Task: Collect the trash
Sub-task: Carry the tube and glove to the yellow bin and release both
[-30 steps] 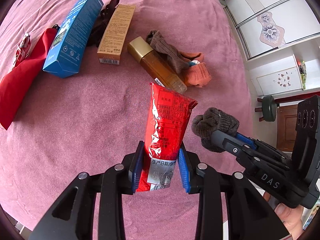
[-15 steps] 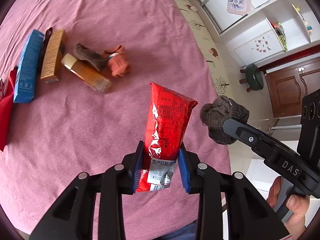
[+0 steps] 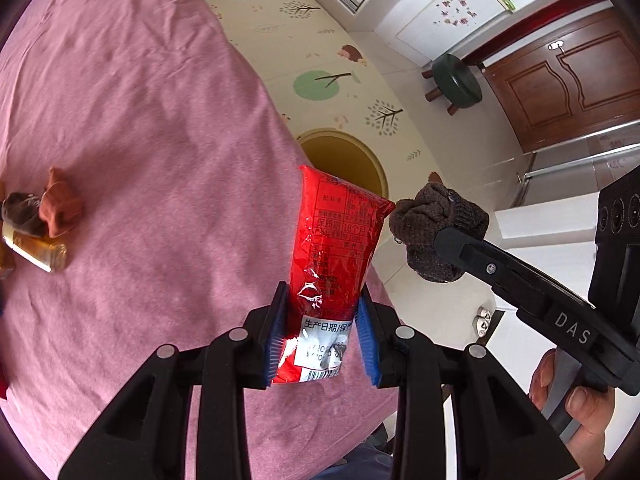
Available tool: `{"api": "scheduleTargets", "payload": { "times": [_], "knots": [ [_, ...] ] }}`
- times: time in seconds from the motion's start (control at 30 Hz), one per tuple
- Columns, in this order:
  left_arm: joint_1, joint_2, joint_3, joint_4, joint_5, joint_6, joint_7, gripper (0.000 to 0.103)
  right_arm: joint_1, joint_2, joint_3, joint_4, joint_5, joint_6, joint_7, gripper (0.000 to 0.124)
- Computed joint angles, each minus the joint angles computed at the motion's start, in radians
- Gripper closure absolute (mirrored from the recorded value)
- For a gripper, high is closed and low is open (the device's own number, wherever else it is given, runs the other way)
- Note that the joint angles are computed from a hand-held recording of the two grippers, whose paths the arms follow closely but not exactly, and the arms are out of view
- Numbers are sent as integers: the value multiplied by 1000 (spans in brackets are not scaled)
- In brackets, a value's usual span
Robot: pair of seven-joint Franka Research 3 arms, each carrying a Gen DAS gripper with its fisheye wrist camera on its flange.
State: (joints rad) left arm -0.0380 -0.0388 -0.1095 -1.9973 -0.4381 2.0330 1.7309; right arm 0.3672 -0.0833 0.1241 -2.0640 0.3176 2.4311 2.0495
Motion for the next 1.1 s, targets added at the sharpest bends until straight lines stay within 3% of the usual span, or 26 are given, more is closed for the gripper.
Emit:
{"api": "scheduleTargets", "payload": {
  "times": [0.37,0.87,0.93,0.97,1.0,1.1],
  "knots": [
    [-52,250,-94,269,42,-2,-20,70,-89,-14,-51,-72,-36,60,46,92],
    [-76,504,-167,594,129,-58,-28,69,-146,49,-79,-10,-65,78,20,89],
    [-69,524,-175,621,117,-71,-25,63,-151,53,-82,-3,-67,82,29,83],
    [-66,532,-177,630,113,-81,-26,38,-153,55,-84,-2,-63,91,34,81],
    [-70,541,-174,640,120,-87,-39,22,-156,56,-86,0,-71,94,47,79],
    [-74,554,-162,649,149,-96,-80,23,-164,61,-90,10,-96,95,74,76]
  ]
}}
